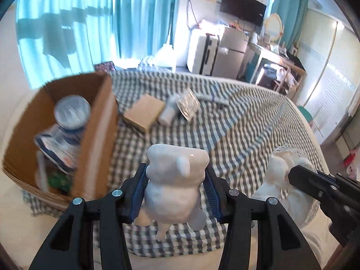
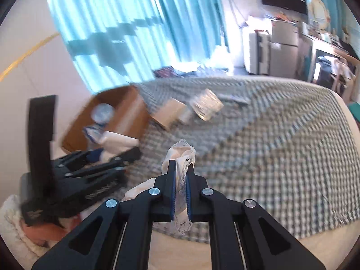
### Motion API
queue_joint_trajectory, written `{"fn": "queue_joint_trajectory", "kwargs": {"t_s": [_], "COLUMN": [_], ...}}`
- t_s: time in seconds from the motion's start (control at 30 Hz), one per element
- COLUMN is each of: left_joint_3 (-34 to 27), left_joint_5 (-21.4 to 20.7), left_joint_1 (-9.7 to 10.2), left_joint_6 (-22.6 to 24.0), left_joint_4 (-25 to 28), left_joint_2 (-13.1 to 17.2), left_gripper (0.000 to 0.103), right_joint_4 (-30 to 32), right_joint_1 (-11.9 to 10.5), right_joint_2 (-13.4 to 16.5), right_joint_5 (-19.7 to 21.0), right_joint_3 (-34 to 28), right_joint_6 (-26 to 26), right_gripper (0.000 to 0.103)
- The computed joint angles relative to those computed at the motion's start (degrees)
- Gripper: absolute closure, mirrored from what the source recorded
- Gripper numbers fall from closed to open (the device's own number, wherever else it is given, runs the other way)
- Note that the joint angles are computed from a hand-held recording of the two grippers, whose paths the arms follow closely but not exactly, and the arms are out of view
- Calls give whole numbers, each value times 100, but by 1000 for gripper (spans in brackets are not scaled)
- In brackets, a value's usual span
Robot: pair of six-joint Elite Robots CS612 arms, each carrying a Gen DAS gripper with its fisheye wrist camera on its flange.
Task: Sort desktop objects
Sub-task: 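Carry the plush toy with left tool while right tool carries the cloth to the box, then open both tools to drop the toy and cloth into the box, withdraw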
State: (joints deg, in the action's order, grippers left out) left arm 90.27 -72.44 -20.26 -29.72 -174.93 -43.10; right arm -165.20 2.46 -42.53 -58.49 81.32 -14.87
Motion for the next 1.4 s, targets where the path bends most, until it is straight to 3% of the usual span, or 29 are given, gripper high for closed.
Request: {"fn": "queue_joint_trajectory", "kwargs": {"t_s": [0.3, 0.5, 0.7, 0.73, 0.77, 0.8, 0.83, 0.87, 0.93, 1.03, 1.13, 1.4], "left_joint_3": [243, 370, 414, 416, 388, 417, 406, 428, 499, 528, 597, 608], "left_joint_5": [600, 905, 754, 710, 586, 480, 371, 363, 365, 408, 453, 550], "left_joint_1": [371, 735, 1028, 1056, 1103, 1129, 1155, 1153, 1137, 1099, 1017, 667], "left_joint_6": [-210, -499, -837, -833, -809, -806, -814, -827, -763, -814, -867, -629], "left_joint_4": [-148, 147, 365, 354, 405, 421, 452, 422, 212, 310, 282, 86], "left_joint_2": [-364, -424, -350, -330, -306, -313, -305, -307, -317, -351, -404, -456], "left_gripper": [54, 54, 53, 52, 44, 26, 17, 9, 9, 5, 5, 1], "right_joint_4": [117, 836, 1529, 1567, 1663, 1850, 1851, 1613, 1240, 966, 408, -143], "right_joint_1": [442, 841, 1179, 1229, 1245, 1265, 1281, 1286, 1258, 1176, 1056, 549], "right_joint_2": [15, 337, 750, 826, 881, 945, 965, 964, 953, 929, 834, 605], "right_joint_5": [333, 616, 659, 601, 595, 605, 565, 441, 500, 658, 487, -13], "right_joint_3": [-523, -1275, -2072, -2211, -2314, -2468, -2517, -2502, -2429, -2364, -2091, -1394], "right_joint_6": [-221, -471, -705, -642, -641, -647, -584, -403, -194, 23, 280, 791], "right_gripper": [96, 96, 95, 92, 87, 70, 49, 42, 39, 34, 32, 29]}}
